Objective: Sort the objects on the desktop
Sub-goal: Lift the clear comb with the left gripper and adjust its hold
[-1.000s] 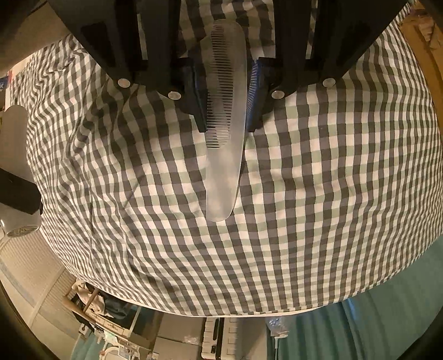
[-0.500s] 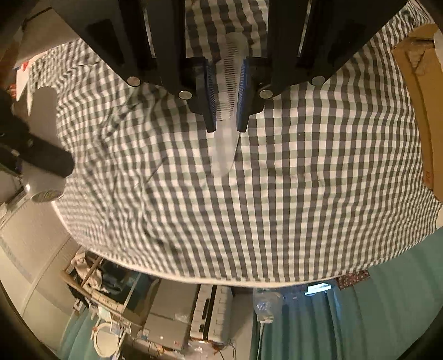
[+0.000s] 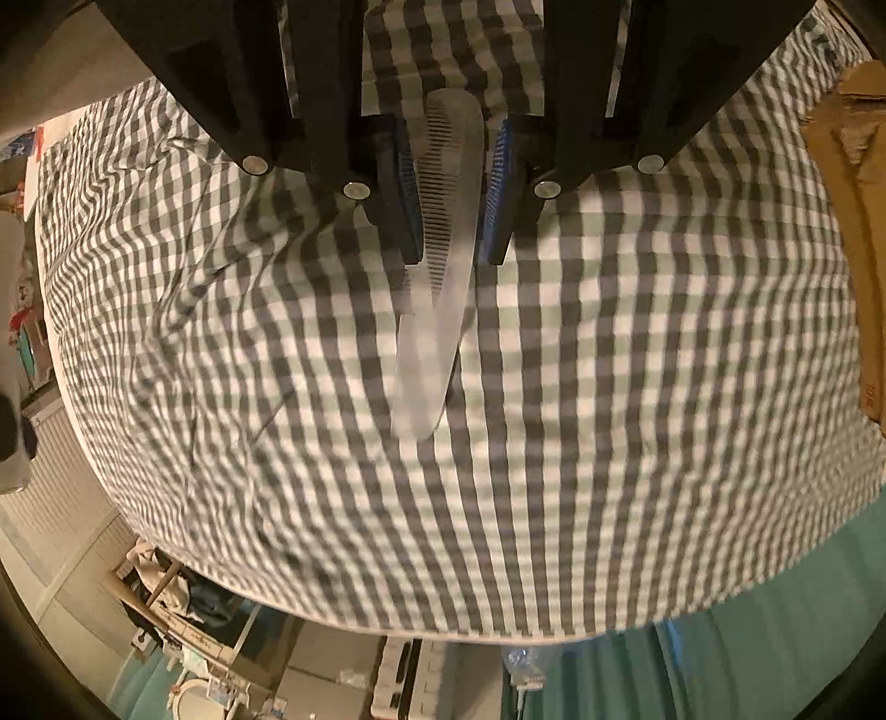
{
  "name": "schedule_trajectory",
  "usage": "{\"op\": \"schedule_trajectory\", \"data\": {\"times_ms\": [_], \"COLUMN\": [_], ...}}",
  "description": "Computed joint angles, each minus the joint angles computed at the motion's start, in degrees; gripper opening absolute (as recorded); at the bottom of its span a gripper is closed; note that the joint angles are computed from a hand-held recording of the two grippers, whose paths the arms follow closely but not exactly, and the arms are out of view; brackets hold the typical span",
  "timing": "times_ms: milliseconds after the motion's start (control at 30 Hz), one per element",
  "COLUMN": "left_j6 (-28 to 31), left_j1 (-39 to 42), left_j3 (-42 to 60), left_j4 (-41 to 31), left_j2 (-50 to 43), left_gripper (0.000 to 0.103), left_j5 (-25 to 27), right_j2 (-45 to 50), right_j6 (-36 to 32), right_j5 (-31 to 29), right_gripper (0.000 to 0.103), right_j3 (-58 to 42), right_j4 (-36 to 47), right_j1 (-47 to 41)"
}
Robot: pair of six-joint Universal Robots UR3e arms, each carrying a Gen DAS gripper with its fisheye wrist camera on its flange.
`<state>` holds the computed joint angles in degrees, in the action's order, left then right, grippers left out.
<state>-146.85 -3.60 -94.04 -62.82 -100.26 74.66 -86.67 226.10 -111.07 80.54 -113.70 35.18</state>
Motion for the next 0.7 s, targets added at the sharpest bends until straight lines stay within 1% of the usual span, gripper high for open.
{"op": "schedule_trajectory", "data": {"times_ms": [67, 233, 267, 300, 367, 433, 567, 700], "left_j6": [0.0, 0.3, 0.4, 0.6, 1.3, 2.0, 0.4, -0.5], "left_j1": [-0.4, -0.9, -0.8, -0.7, -0.9, -0.9, -1.5, -0.6], "left_j3": [0.0, -0.1, -0.2, -0.3, -0.5, -0.4, 0.3, 1.9], "left_j4": [0.2, 0.7, 0.7, 0.6, 1.2, 0.9, 1.9, -0.1], "left_j2": [-1.2, -2.8, -2.8, -2.8, -2.8, -2.6, -2.2, 0.4], "left_gripper": [0.035, 0.045, 0.045, 0.045, 0.026, 0.026, 0.026, 0.026], "left_j5": [0.1, -0.2, -0.4, -0.5, -0.6, -0.7, -0.9, -4.2], "right_j2": [-0.5, -2.1, -2.5, -2.5, -2.5, -2.4, -2.9, -3.0], "right_j6": [-0.3, -1.1, -1.3, -1.2, -1.2, -1.2, -1.0, -0.8], "right_j5": [0.9, 3.0, 3.5, 3.6, 4.1, 4.2, 4.2, 3.2], "right_gripper": [0.047, 0.047, 0.047, 0.047, 0.047, 0.047, 0.047, 0.047], "right_j3": [1.3, 5.6, 6.6, 6.9, 7.6, 7.9, 8.5, 8.1], "right_j4": [-0.7, -3.4, -4.0, -4.3, -4.8, -5.1, -5.6, -6.0], "right_j1": [-0.6, -2.6, -3.1, -3.2, -3.4, -3.5, -3.4, -2.8]}}
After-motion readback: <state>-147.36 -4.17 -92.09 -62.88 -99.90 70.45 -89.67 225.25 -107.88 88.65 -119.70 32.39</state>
